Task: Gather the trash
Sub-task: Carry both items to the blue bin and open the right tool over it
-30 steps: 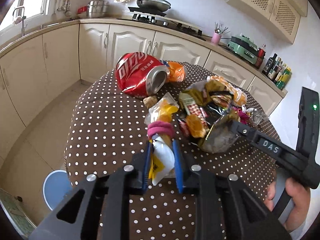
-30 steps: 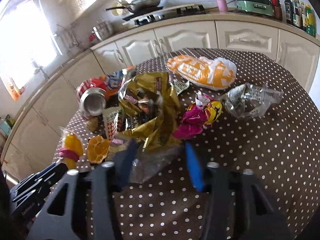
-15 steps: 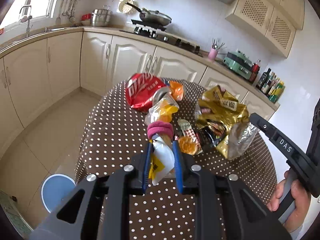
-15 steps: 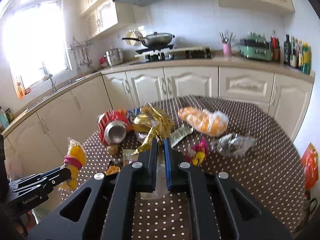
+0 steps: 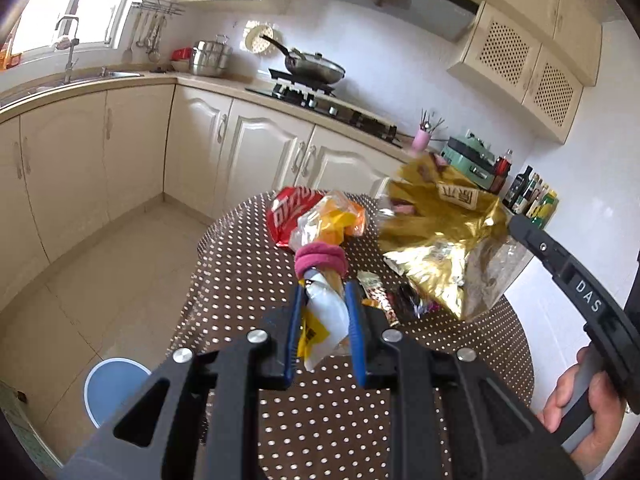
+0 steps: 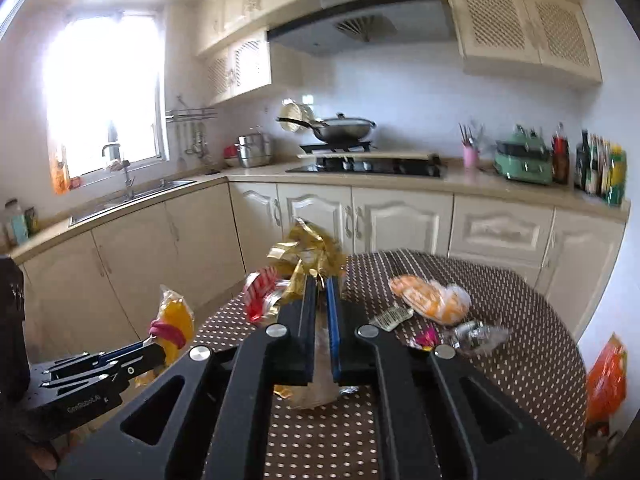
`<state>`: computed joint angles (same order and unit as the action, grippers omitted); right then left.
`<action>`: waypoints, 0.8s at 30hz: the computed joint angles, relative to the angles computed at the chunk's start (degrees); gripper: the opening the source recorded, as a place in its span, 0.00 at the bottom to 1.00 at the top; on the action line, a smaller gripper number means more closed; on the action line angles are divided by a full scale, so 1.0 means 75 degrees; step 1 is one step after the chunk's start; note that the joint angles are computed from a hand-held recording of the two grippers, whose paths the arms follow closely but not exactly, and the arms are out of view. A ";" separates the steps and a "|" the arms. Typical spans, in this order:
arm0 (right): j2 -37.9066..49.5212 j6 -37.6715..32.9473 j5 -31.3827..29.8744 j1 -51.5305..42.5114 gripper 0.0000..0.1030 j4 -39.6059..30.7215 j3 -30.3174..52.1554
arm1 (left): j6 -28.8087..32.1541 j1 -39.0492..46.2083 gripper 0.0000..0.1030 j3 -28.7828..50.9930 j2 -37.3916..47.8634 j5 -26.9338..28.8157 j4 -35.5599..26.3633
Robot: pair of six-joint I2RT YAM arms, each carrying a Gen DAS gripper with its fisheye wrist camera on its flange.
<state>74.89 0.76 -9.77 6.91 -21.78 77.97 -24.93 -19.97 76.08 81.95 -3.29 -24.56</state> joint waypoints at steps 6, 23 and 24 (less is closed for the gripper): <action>0.0117 0.0090 -0.0042 0.1028 0.04 -0.0207 0.0268 | 0.0007 0.0522 0.20 -0.0601 -0.0944 0.0038 -0.0085; 0.3726 0.0539 0.0354 0.4530 0.04 -0.0193 0.1584 | 0.1312 0.5331 0.20 -0.3106 -0.1709 0.1649 -0.0161; 0.4193 0.0553 0.0394 0.4636 0.04 -0.0261 0.1837 | 0.1369 0.5513 0.20 -0.3218 -0.1531 0.1742 -0.0020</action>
<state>106.34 4.90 -6.81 41.68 -23.73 91.75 -14.67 21.37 51.95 70.47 9.78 -24.71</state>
